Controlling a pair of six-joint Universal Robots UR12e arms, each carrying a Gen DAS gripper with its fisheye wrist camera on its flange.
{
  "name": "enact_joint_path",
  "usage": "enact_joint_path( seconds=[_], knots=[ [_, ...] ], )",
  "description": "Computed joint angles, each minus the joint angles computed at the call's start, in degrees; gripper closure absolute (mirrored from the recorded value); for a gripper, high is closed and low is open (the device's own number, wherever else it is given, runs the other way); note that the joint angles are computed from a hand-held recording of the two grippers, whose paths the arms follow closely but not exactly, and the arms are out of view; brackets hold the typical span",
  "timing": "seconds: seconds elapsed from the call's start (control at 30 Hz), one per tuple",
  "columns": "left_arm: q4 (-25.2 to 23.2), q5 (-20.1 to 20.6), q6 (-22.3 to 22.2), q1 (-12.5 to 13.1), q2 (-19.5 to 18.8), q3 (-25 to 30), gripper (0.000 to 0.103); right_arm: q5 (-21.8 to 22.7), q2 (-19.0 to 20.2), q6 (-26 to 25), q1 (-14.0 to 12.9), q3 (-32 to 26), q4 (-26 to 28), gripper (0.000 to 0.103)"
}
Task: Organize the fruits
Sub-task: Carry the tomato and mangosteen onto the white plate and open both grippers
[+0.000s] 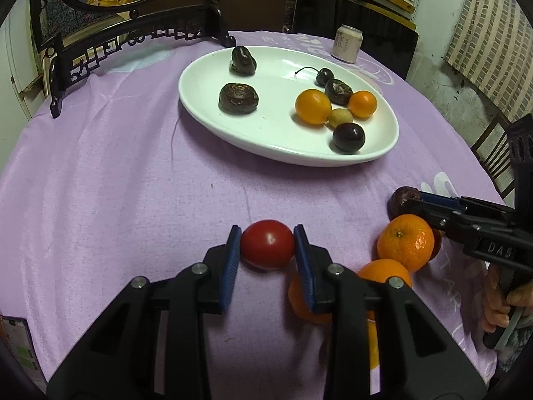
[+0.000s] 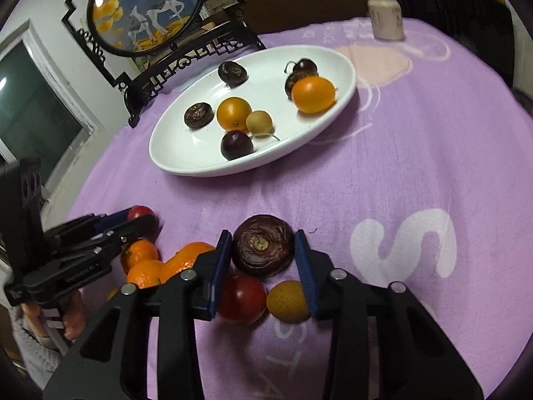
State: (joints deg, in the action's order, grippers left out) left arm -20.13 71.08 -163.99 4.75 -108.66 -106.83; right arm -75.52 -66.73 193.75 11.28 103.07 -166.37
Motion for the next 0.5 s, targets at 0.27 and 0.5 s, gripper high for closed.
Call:
enact_joint_path(
  seconds=[0.27,0.5],
  knots=[
    [5.6,0.1,-0.9,0.1,0.9,-1.4,0.071,-4.0,-0.2,-0.3,0.7,0.7,-4.0,0.066],
    [4.9,-2.9,-1.6,0.7,1.1,0.0,0.071,-2.0,-1.1,3.3,-0.6,1.6,-8.9,0.066]
  ],
)
